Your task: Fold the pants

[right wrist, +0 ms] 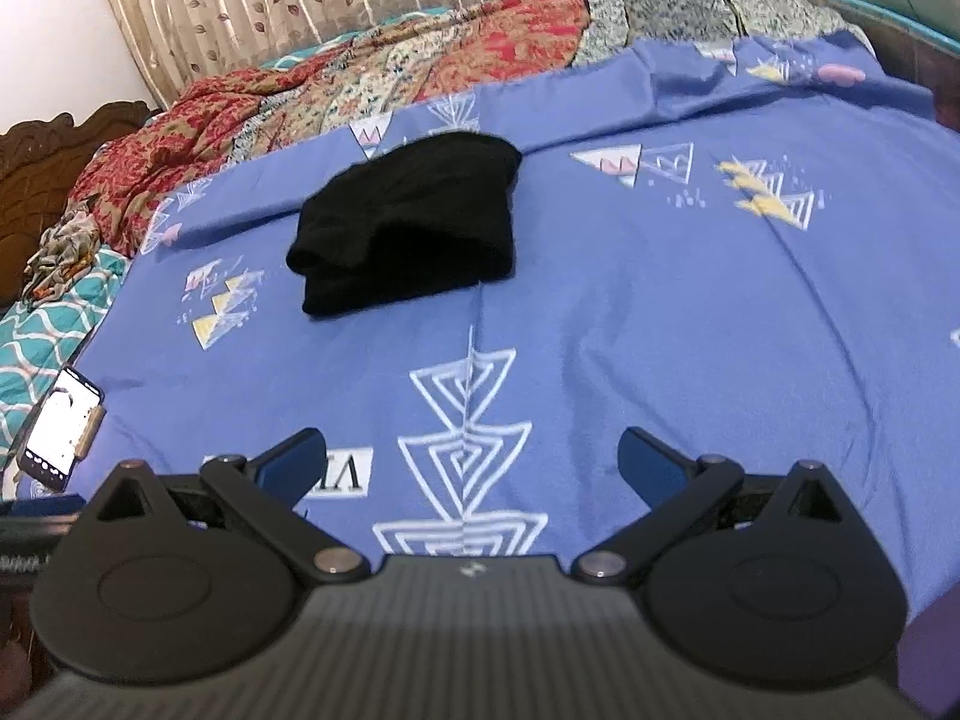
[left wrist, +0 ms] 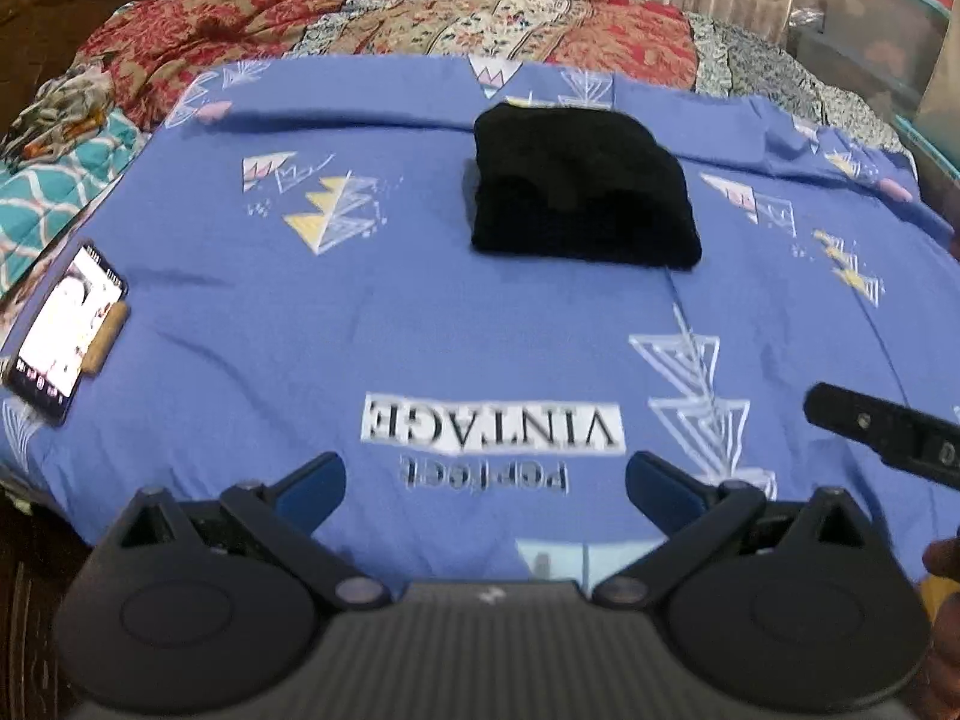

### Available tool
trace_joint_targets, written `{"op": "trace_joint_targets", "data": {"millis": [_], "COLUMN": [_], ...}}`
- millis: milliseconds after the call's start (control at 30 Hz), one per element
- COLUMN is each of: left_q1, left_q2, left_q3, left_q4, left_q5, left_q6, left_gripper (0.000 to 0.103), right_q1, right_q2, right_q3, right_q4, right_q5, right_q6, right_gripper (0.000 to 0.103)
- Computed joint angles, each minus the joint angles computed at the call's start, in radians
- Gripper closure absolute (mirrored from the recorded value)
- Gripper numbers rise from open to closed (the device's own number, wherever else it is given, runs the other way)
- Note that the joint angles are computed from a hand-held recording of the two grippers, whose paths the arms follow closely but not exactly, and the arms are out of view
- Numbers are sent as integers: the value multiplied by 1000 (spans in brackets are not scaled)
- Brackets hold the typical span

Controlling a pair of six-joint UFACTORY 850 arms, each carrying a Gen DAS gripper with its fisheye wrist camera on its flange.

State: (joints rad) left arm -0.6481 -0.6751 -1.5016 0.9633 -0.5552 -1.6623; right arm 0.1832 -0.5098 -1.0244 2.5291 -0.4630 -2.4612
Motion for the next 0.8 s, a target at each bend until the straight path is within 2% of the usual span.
{"op": "trace_joint_targets", "data": {"millis": [400, 667, 800], "left_q1": [20, 12, 27], "left_q2": [-30, -32, -21], "left_q3": [-94, -81, -58], "left_q4": [62, 159, 167], "left_q5": [-22, -104, -91], "left_q6": [-4, -85, -121], "left_gripper": [0, 0, 0], "right_q1": [7, 35, 47], "right_q2": [52, 35, 28], "right_q3": [-14, -46, -61], "right_q4": [19, -8, -38], "right_q5": [-30, -17, -9], "right_q6": [-31, -8, 20], "right_gripper": [0, 0, 0]}}
